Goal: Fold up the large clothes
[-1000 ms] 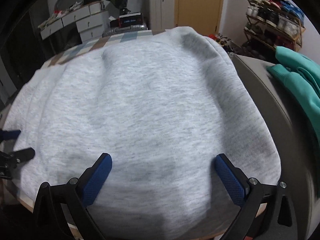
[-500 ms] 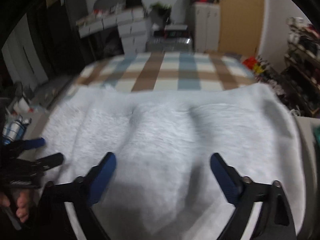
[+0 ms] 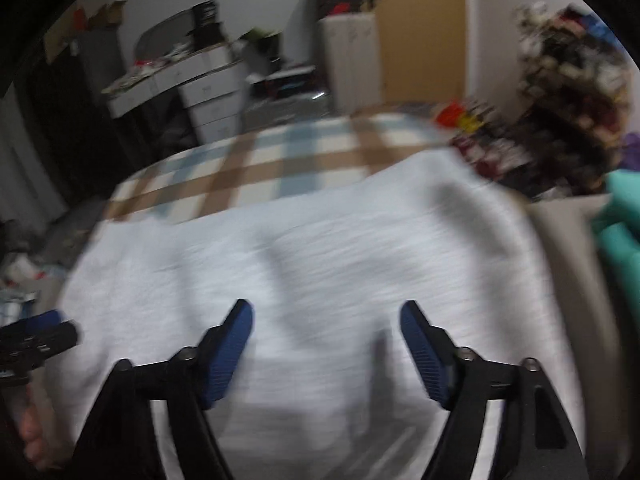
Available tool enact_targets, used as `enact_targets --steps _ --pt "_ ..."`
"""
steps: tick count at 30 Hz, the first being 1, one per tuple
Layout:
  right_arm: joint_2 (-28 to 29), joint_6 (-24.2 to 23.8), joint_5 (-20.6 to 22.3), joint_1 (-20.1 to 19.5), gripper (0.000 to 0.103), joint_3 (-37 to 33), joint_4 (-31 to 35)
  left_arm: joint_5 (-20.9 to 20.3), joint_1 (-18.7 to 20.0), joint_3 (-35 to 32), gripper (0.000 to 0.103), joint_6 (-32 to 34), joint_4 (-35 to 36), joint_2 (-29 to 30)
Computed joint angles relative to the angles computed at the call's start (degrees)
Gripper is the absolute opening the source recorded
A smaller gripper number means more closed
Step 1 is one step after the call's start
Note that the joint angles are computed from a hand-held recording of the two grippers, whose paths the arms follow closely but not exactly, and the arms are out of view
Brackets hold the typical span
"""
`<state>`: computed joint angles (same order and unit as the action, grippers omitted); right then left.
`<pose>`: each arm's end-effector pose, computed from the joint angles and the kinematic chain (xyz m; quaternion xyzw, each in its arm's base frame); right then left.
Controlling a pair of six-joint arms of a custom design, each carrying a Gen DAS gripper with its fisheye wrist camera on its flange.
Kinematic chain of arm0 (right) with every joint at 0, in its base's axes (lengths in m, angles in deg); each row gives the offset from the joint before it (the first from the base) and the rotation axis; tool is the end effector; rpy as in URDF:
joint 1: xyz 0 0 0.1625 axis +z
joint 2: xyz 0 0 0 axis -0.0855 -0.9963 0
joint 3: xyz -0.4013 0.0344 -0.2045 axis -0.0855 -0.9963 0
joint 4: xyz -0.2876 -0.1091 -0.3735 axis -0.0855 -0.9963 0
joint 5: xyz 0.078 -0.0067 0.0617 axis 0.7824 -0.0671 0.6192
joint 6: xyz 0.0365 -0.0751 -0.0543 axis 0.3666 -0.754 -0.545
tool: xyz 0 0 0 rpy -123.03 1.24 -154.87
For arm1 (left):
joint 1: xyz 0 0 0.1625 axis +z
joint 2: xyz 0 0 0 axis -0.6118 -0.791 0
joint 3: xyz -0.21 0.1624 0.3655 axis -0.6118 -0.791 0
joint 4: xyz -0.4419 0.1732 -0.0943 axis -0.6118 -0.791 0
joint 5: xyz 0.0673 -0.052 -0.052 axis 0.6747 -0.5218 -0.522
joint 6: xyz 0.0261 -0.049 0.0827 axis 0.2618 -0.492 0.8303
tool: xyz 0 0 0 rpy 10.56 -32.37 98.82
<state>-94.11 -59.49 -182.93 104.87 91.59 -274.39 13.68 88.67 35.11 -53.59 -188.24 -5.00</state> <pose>0.1570 -0.5574 0.2690 -0.0223 -0.8187 0.4274 0.3829 -0.2977 -0.6502 0.1687 0.3037 0.9205 -0.1546 0.1911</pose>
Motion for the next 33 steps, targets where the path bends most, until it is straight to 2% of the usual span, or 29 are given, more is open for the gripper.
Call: enact_targets --steps 1,2,3,4,6,7,8,9,11,15,18,20,23,26,28,29,31,33 --pt "1.8 -4.3 -6.0 -0.5 0.089 -1.5 -3.0 0.1 -0.3 -0.3 0.102 -0.2 0.4 0.6" --pt "3.8 -7.5 -11.2 -0.8 0.089 -3.4 -3.6 0.4 -0.7 -0.8 0.102 -0.2 1.4 1.7" --pt "5.0 -10.1 -13.9 -1.8 0.089 -4.4 -2.5 1.0 -0.9 -1.3 0.102 0.1 2.3 2.4" --pt "5.3 -10.3 -14.3 -2.8 0.085 -4.6 0.8 3.0 -1.4 -1.9 0.102 0.3 3.3 3.7" --pt "3.6 -7.6 -10.0 -4.5 0.085 -3.5 3.5 8.0 -2.1 -2.7 0.102 0.4 4.9 5.6" --pt "2.5 -5.4 -8.9 -4.9 0.086 -3.4 6.5 12.3 -2.4 -3.3 0.102 0.0 6.4 6.9" --pt "1.8 -4.5 -7.8 -5.1 0.086 -3.1 7.7 14.8 -2.1 -3.8 0.102 -0.2 7.8 7.9" --pt "1.1 -3.8 -6.4 -5.6 0.087 -2.6 7.8 14.8 -1.5 -4.1 0.103 0.1 7.9 8.2" --pt "-0.7 -2.1 -3.4 -6.3 0.088 -1.2 8.2 10.6 0.3 -5.0 0.102 0.0 8.2 7.5" --pt "-2.6 0.6 -4.4 -3.7 0.083 -0.4 8.1 8.2 1.5 -4.7 0.102 0.0 7.9 4.5" --pt "-5.6 1.6 2.8 -0.2 0.084 3.0 4.5 7.5 1.9 -1.6 0.102 3.0 3.7 0.5" --pt "-5.6 0.5 5.1 1.5 0.091 4.4 2.6 8.4 2.5 0.0 0.102 6.1 2.8 -1.2" --pt "-2.5 -2.0 0.9 2.8 0.094 4.9 4.2 10.4 3.7 0.6 0.102 7.5 5.2 -2.0" --pt "0.0 -0.6 -2.6 0.9 0.094 5.4 10.3 10.5 4.1 0.3 0.102 6.5 6.8 -1.3" --pt "0.5 -3.3 -1.6 0.0 0.099 5.7 7.8 12.9 3.2 -0.4 0.102 6.7 6.9 0.2" --pt "0.4 -2.2 -1.9 -0.3 0.103 5.3 9.0 14.8 2.8 -0.5 0.102 6.5 7.1 0.8" --pt "-0.2 -0.2 -1.3 -0.6 0.103 5.4 9.2 16.5 2.2 -0.5 0.102 5.1 7.4 1.2" --pt "-0.2 1.2 -3.2 0.5 0.101 5.6 8.0 18.3 1.6 0.4 0.102 5.0 5.3 0.8"
